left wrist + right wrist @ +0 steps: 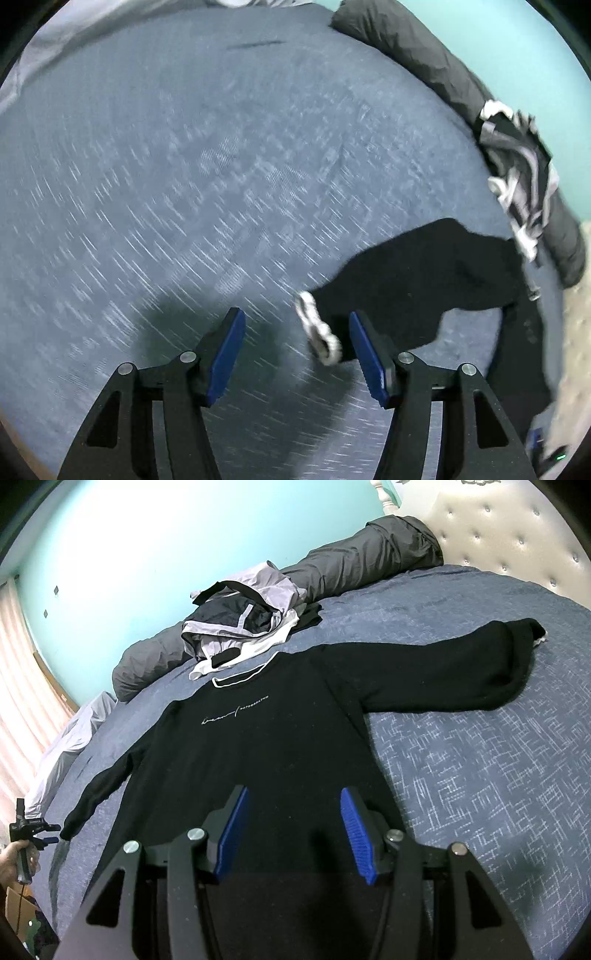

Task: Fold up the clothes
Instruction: 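Drag the cuff with the left gripper to lay the sleeve straight, then release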

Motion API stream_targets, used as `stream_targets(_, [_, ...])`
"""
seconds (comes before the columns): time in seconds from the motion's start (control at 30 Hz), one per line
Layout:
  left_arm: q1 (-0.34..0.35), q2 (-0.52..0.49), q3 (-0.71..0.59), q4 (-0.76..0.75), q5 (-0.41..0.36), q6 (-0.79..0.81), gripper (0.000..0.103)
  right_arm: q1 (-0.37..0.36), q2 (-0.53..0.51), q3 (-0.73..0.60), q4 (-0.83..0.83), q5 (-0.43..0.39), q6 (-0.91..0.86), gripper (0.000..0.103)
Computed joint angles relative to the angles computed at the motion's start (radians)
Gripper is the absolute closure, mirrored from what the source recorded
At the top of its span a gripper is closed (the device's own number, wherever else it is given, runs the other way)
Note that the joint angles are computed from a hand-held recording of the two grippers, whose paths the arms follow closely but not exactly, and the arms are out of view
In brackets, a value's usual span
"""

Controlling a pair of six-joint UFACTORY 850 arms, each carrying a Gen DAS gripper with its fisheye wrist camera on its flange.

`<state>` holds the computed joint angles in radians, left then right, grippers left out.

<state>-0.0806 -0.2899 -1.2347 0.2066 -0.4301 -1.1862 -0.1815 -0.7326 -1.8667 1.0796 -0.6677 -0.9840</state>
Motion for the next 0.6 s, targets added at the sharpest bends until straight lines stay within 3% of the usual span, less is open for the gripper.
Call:
stream_targets(0.1, [0.009, 0.002, 0.028, -0.051, 0.080, -0.008, 0.040, 0.002, 0.001, 0.002, -0.002, 0.002, -0.001, 0.051])
stream_targets(0.27, [-0.003, -0.035, -0.005, 0.048, 0.071, -0.081, 0.042, 0.001, 0.006, 0.010, 0.009, 0.000, -0.015, 0.051])
stream_targets(0.4, [-0.017, -0.059, -0.026, 0.101, 0.060, -0.122, 0.071, 0.000, 0.008, 0.014, 0.019, 0.003, -0.024, 0.051])
stream_targets(0.47, [-0.025, -0.069, -0.037, 0.112, 0.054, -0.123, 0.078, 0.001, 0.003, 0.007, 0.012, -0.001, -0.016, 0.051])
stream_targets(0.5, [-0.029, -0.073, -0.044, 0.125, 0.045, -0.122, 0.089, 0.002, 0.002, 0.006, 0.010, -0.001, -0.016, 0.051])
stream_targets(0.6, [-0.035, -0.069, -0.050, 0.172, 0.034, -0.140, 0.096, 0.004, 0.001, 0.006, 0.009, -0.004, -0.020, 0.051])
